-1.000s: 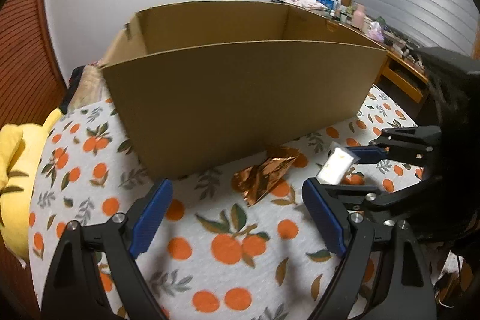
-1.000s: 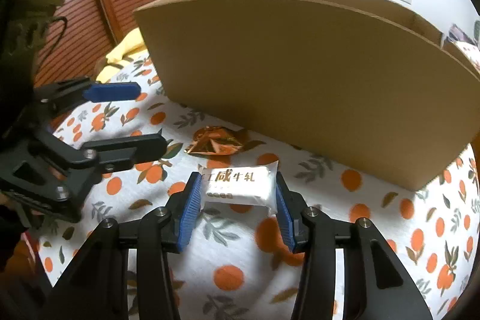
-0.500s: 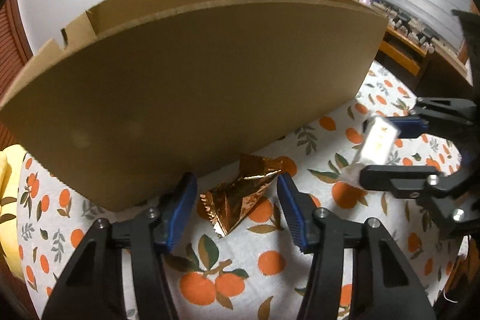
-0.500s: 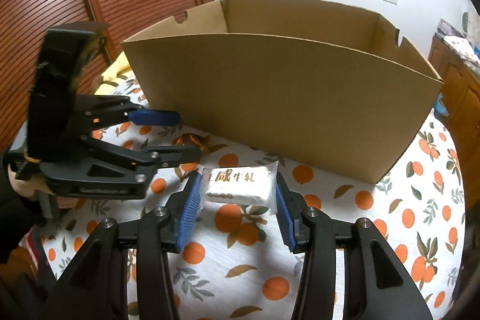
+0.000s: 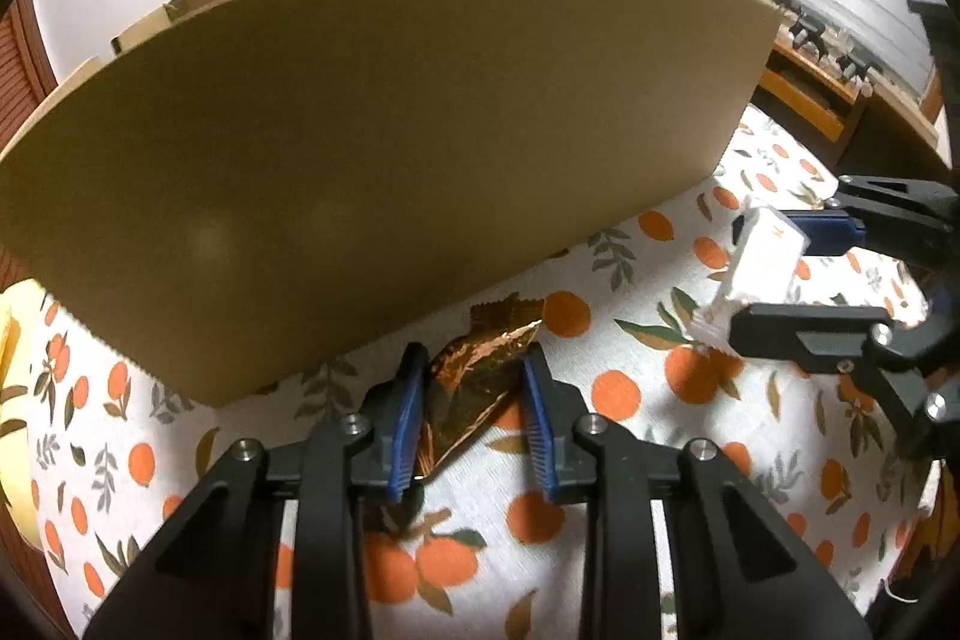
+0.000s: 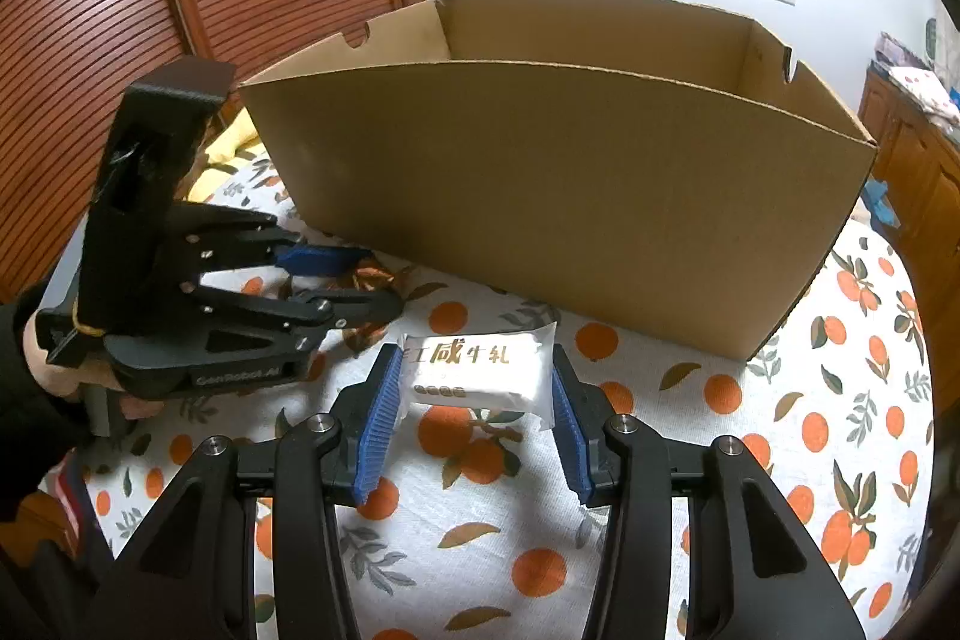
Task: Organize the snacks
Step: 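Lift both snacks and carry them over the open box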
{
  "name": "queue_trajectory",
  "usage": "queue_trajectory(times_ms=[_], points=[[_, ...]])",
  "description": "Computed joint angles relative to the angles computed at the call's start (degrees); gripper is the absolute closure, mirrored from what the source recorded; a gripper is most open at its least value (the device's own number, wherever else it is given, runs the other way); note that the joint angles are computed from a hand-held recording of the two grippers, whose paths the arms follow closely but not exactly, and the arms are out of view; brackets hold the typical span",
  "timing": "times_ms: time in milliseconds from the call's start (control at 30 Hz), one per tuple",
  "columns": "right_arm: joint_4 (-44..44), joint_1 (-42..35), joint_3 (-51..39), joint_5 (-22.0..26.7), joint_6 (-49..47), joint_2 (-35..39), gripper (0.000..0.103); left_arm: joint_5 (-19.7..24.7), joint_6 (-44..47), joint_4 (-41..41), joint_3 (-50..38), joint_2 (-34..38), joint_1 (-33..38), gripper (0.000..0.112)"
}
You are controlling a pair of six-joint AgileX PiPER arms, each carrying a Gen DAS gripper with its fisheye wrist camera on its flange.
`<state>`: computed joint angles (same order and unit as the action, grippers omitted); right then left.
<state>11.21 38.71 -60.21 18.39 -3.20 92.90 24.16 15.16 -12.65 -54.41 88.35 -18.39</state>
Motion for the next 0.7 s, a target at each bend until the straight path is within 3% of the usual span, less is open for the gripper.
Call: queue_trajectory(times_ms=[467, 700], points=[[-4.96, 0.90, 0.44, 0.36, 4.99, -4.22, 0.056, 3.82, 4.96, -4.63, 2.51, -13.08, 0.10, 0.084], [-6.84, 0.72, -0.85, 1.26, 6.21, -6.60, 0.055, 5.16, 2.56, -2.41, -0.76, -15.00, -0.73, 0.084]])
